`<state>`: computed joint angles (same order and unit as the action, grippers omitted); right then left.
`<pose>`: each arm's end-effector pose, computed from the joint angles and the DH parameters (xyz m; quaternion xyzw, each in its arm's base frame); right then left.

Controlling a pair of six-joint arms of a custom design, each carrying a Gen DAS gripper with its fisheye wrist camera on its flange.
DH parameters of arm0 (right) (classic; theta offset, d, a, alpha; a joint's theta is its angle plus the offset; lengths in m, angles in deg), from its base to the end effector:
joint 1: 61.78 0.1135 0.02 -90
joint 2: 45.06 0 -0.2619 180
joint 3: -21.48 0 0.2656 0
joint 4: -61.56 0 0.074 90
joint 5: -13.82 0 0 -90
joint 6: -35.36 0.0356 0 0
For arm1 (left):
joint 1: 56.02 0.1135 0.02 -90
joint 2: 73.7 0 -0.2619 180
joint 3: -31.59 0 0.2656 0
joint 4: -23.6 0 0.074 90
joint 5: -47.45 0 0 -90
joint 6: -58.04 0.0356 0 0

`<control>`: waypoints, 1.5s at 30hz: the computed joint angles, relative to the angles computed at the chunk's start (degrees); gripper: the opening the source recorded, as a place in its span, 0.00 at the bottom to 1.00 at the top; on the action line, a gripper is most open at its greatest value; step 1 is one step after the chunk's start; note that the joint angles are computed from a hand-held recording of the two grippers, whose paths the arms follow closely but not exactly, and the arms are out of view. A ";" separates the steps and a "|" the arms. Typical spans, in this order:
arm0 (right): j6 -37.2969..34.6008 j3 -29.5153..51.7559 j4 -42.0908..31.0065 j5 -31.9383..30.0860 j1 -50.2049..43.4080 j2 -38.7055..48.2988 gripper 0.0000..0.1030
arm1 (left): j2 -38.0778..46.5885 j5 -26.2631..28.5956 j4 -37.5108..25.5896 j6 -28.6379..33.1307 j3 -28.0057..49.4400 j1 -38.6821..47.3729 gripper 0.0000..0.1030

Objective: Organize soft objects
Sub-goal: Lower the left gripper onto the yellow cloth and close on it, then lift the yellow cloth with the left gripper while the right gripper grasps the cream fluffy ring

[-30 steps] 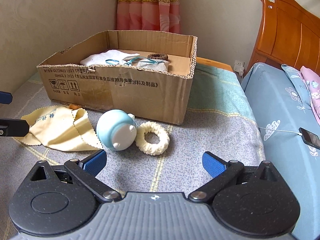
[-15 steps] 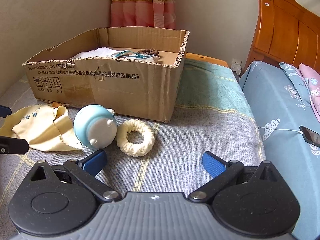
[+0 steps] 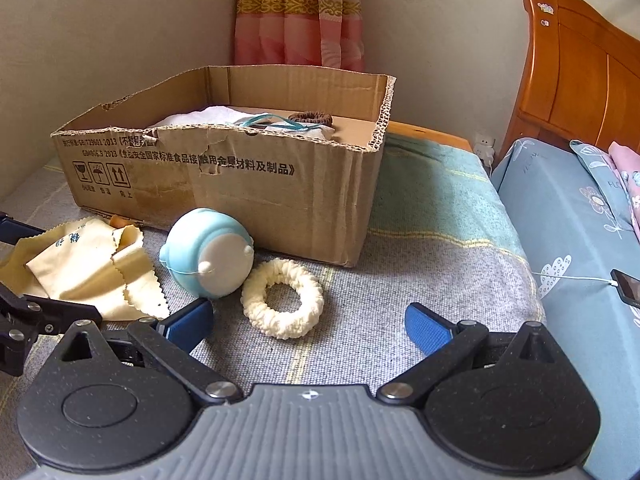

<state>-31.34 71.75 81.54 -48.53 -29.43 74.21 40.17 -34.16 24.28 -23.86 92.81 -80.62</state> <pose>0.2728 0.1532 0.0143 0.0116 0.9134 -0.0393 0.4051 0.3201 -0.1523 0.0558 0.2883 0.8981 -0.1151 0.3117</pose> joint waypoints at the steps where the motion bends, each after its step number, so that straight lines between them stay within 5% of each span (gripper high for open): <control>1: -0.02 -0.29 0.46 0.10 0.14 0.03 1.00 | 0.34 0.10 0.29 -0.31 0.33 -0.25 0.99; 6: -0.45 -0.55 1.62 0.04 0.17 0.38 1.00 | 1.06 -2.21 1.36 -1.51 0.90 -1.70 0.94; 10: -0.69 -1.09 2.57 0.09 0.26 0.44 1.00 | -0.81 -1.87 2.57 -2.14 -0.87 -1.86 0.59; 19: -0.81 -1.17 2.65 0.09 0.28 0.38 1.00 | -2.91 -2.61 1.03 -2.30 -1.77 -1.40 0.16; 28: -1.40 -1.78 2.95 0.69 1.33 -0.06 0.99 | -8.30 -1.57 0.13 -0.91 -7.22 1.80 0.16; 39: -3.06 -1.60 0.28 -0.90 3.38 -2.94 0.37 | -9.85 -0.02 0.57 -0.58 -9.05 1.83 0.16; 45: 0.27 -4.57 -2.50 -0.64 4.80 -6.88 0.33 | -12.39 0.98 0.23 1.06 -11.37 2.16 0.16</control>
<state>-31.07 67.17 79.04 -49.17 -24.63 67.34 27.78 -33.18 24.51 -22.80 81.44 -78.47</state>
